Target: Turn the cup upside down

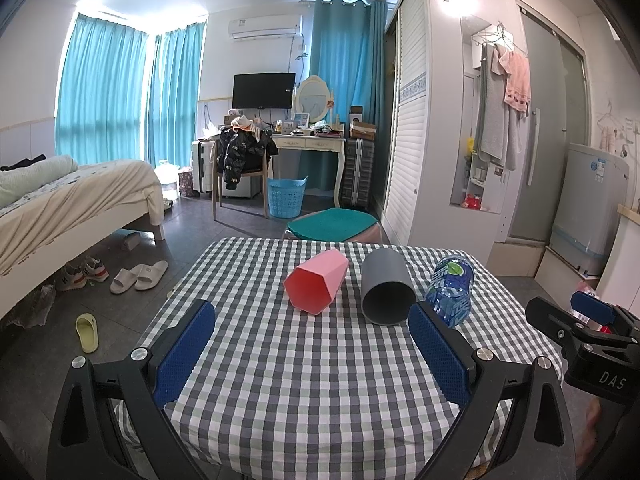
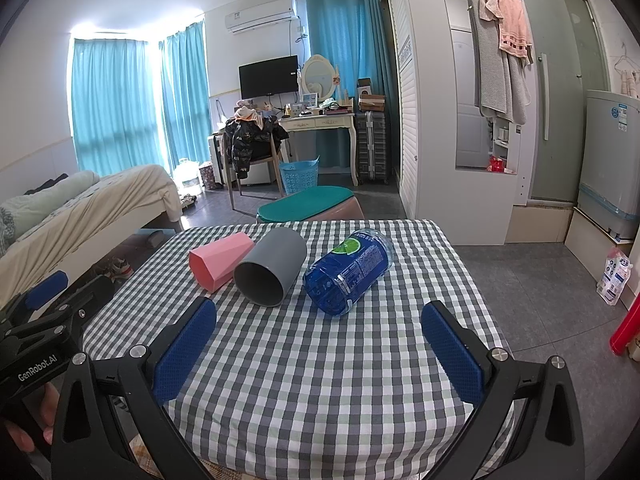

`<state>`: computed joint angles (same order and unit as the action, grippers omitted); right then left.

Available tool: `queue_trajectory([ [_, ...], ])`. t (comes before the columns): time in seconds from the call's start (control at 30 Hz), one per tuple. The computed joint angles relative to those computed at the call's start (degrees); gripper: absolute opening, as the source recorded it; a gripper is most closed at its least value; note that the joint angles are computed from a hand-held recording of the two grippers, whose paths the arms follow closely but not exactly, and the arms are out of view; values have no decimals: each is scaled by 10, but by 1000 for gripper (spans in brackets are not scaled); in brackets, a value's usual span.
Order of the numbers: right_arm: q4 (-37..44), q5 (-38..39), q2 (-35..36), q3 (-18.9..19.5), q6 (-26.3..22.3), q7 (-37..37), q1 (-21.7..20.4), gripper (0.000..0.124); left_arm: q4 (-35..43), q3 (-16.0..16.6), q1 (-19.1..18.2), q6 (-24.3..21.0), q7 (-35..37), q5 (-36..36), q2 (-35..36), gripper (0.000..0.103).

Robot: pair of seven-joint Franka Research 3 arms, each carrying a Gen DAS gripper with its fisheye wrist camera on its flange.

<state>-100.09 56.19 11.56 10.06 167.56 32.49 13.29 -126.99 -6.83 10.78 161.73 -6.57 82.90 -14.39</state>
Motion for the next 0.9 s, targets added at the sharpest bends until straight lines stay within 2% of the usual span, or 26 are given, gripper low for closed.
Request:
queue_trajectory([
  [0.9, 0, -1, 1, 2, 3, 2, 0, 103, 0, 1, 0, 0, -1, 2, 1, 100],
])
